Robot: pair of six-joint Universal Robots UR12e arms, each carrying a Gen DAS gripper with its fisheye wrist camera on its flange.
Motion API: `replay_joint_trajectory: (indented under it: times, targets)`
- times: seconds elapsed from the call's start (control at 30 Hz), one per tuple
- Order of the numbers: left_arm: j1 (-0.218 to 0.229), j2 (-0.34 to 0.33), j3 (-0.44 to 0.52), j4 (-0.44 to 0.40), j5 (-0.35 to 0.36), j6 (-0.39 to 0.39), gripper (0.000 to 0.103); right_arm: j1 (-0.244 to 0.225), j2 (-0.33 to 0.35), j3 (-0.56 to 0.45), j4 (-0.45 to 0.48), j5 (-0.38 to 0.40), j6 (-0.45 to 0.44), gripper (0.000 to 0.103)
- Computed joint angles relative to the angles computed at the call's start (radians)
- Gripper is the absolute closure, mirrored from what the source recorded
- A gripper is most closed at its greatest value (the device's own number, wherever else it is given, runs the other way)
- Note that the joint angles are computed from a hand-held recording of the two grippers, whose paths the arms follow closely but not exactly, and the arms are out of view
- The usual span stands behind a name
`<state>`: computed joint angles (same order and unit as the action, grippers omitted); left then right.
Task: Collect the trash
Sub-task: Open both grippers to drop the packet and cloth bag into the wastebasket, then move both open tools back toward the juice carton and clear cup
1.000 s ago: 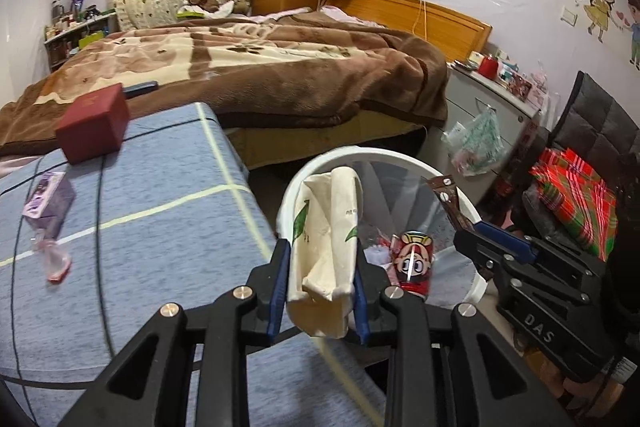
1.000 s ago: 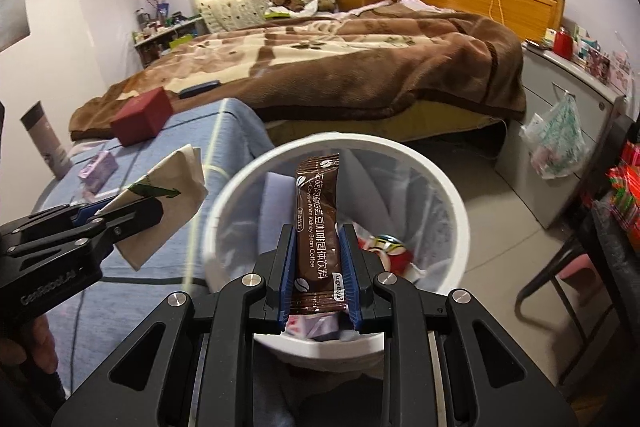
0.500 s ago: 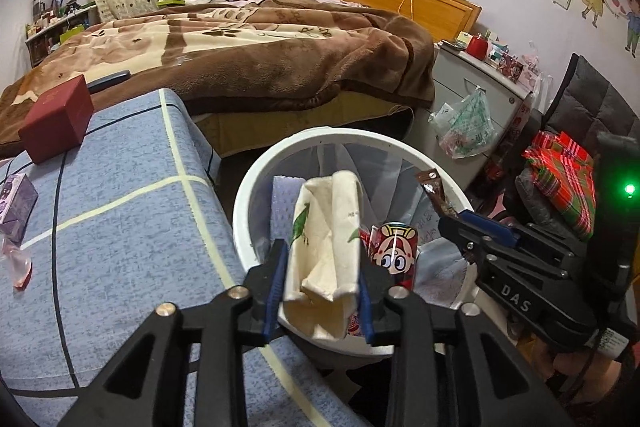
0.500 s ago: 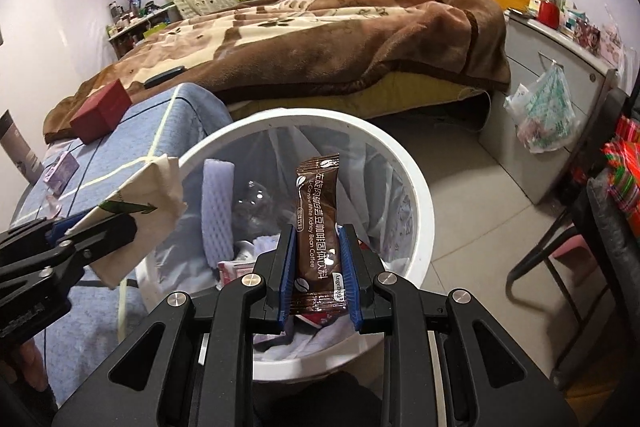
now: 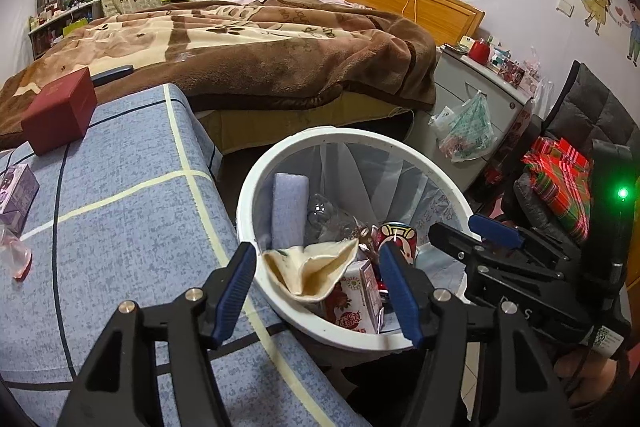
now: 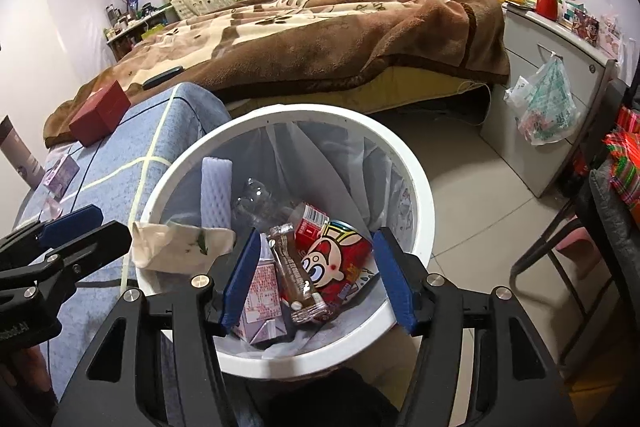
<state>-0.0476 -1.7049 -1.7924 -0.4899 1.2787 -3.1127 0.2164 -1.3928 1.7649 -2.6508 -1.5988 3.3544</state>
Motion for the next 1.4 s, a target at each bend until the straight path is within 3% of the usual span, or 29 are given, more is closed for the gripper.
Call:
replay_joint_trajectory:
  times: [0.4, 0.9, 1.2, 1.4]
  targets:
    - [0.025, 0.036, -0.040, 0.040, 0.018, -0.030, 0.034, 0.018, -0.001, -0.001, -0.016, -0.021, 0.003, 0.043]
    - [0.090, 0.101, -0.104, 0.079, 0.070, -0.062, 0.033, 0.063, 0.011, -0.018, -0.065, -0.030, -0.043, 0.043]
    - [0.166, 0.154, -0.160, 0.115, 0.067, -0.092, 0.033, 0.104, 0.035, -0.043, -0.091, -0.002, -0.086, 0.043]
    - [0.227, 0.188, -0.193, 0.134, 0.110, -0.110, 0.033, 0.135, 0.060, -0.070, -0.112, 0.033, -0.134, 0.043]
